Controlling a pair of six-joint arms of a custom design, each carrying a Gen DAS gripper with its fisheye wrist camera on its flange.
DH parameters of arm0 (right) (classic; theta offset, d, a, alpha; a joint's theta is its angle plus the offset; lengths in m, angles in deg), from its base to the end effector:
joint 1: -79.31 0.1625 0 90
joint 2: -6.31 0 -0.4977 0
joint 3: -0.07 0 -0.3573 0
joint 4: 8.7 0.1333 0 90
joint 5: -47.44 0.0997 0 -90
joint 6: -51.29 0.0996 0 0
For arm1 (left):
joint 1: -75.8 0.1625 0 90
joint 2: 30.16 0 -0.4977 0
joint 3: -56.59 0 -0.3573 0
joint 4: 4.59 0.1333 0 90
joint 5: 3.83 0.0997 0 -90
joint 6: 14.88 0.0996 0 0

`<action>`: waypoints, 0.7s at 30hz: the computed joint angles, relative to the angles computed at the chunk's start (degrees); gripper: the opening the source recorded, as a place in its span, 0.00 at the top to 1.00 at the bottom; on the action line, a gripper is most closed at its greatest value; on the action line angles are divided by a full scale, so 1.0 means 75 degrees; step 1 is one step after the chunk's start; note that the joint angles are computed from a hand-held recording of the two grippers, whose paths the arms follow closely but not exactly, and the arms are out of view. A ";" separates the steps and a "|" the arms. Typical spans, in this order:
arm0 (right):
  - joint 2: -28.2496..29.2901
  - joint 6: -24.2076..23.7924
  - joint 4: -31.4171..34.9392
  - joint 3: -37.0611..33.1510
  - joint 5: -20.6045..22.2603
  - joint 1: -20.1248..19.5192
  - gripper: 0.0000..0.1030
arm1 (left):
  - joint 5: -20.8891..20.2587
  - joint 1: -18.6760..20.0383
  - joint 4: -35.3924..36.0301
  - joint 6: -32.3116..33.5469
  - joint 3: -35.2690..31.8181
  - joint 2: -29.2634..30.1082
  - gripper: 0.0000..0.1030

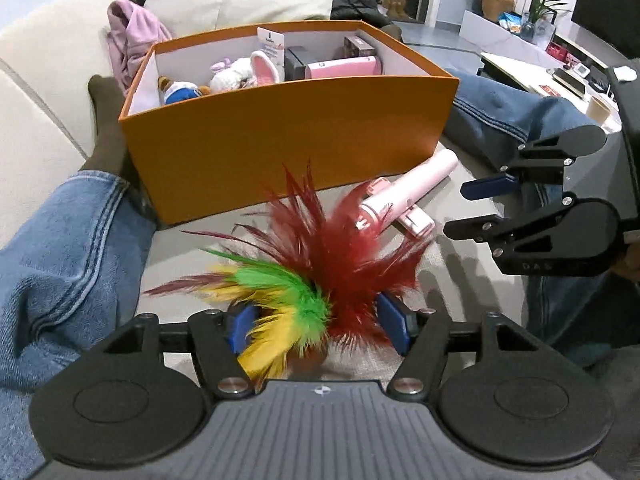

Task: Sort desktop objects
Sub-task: 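Grasp the red-green feather toy with the left gripper and lift it, then grasp the pink selfie stick with the right gripper while left holds the feather toy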

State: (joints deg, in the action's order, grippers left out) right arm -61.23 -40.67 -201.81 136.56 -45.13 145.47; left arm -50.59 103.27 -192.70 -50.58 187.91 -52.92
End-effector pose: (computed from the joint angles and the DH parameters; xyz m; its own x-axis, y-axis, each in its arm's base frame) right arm -0.0668 -0.4699 0.2626 -0.3034 -0.7710 0.5599 -0.9145 0.4007 0.0563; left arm -0.2886 -0.3772 -0.0731 -0.6925 0.3067 -0.6529 0.5768 0.7790 -0.2458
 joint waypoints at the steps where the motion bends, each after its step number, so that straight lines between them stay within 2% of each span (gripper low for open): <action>1: 0.0000 0.0000 0.0000 0.0000 0.0000 0.0000 0.59 | 0.0012 -0.0012 -0.0253 0.0122 0.0060 0.0048 0.27; 9: 0.0089 0.0025 -0.0028 -0.0026 -0.0091 0.0019 0.59 | -0.0101 -0.0100 -0.1265 0.0535 0.0366 0.0119 0.26; 13: 0.0106 -0.0039 0.0115 -0.0049 -0.0076 0.0019 0.59 | 0.0155 -0.0019 -0.1118 0.0206 0.0289 0.0108 0.24; 18: 0.0138 -0.0339 0.0074 0.0029 0.0012 0.0039 0.60 | 0.0298 0.0253 -0.0951 0.0071 -0.0239 0.0284 0.25; 20: 0.0199 -0.0673 -0.0263 0.0173 0.0151 -0.0009 0.60 | 0.0316 0.0307 -0.0942 0.0076 -0.0383 0.0374 0.37; 21: 0.0271 -0.0905 -0.0568 0.0283 0.0198 -0.0042 0.60 | 0.0290 0.0347 -0.0663 0.0029 -0.0493 0.0357 0.53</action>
